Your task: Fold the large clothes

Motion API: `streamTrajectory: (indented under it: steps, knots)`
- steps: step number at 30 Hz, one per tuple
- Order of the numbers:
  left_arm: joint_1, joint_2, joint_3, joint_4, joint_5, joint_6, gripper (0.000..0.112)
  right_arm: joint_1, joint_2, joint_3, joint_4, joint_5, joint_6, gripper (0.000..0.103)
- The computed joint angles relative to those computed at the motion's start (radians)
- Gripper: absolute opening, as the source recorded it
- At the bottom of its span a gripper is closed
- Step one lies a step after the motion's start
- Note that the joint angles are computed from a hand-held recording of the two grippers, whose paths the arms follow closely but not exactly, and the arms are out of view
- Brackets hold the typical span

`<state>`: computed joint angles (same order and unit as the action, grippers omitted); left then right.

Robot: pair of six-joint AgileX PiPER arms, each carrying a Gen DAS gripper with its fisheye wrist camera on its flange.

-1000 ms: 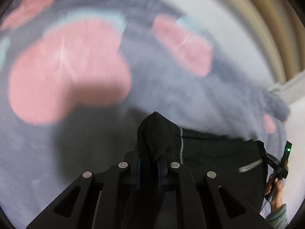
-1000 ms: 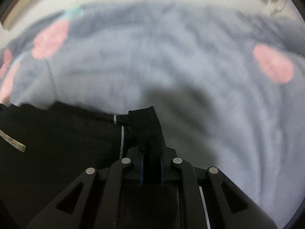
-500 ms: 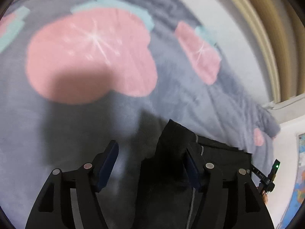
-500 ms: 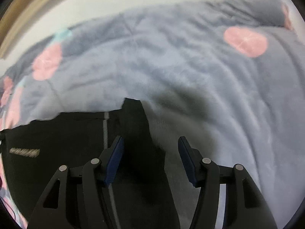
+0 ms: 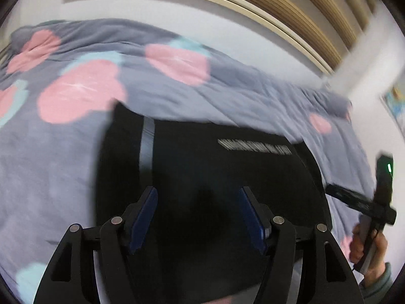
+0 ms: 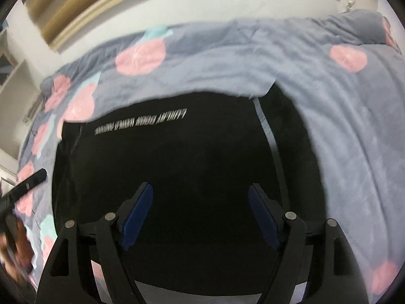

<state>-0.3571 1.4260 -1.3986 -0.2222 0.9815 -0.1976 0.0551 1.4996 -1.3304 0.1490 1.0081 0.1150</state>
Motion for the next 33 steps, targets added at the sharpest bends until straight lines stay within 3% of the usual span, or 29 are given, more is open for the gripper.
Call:
streamTrajectory:
  steps: [2,4,9,13,18,22,24,26,29,33]
  knots:
    - [-0.159,0.012,0.041,0.15,-0.054,-0.135,0.068,0.053,0.014,0.041,-0.051,-0.04,0.053,0.079]
    - [-0.224,0.054,0.061,0.197,-0.078,-0.183,0.068,0.116,0.041,0.075,-0.133,-0.064,0.121,0.079]
    - [-0.247,0.199,0.096,0.231,-0.115,-0.246,0.07,0.169,0.116,0.15,-0.235,-0.158,0.194,0.089]
    - [-0.23,0.228,0.075,0.226,-0.112,-0.241,0.071,0.199,0.096,0.198,-0.304,-0.217,0.244,0.091]
    - [-0.199,0.209,0.014,0.177,-0.042,-0.169,0.071,0.119,0.066,0.109,-0.15,-0.119,0.101,0.09]
    - [-0.147,0.183,-0.099,0.129,-0.016,-0.116,0.072,0.068,0.071,-0.025,-0.113,-0.101,0.081,0.09]
    - [-0.114,0.222,-0.182,0.088,0.001,-0.087,0.072,0.065,0.168,-0.152,-0.14,-0.048,0.092,0.09]
    - [-0.111,0.316,-0.301,0.141,0.061,-0.12,0.072,0.068,0.283,-0.252,-0.189,0.003,0.106,0.086]
    - [-0.085,0.458,-0.393,0.142,0.171,-0.137,0.072,0.026,0.411,-0.326,-0.082,0.051,0.048,0.086]
    - [-0.03,0.499,-0.343,0.044,0.103,-0.102,0.079,0.009,0.432,-0.285,-0.042,0.004,0.021,0.09]
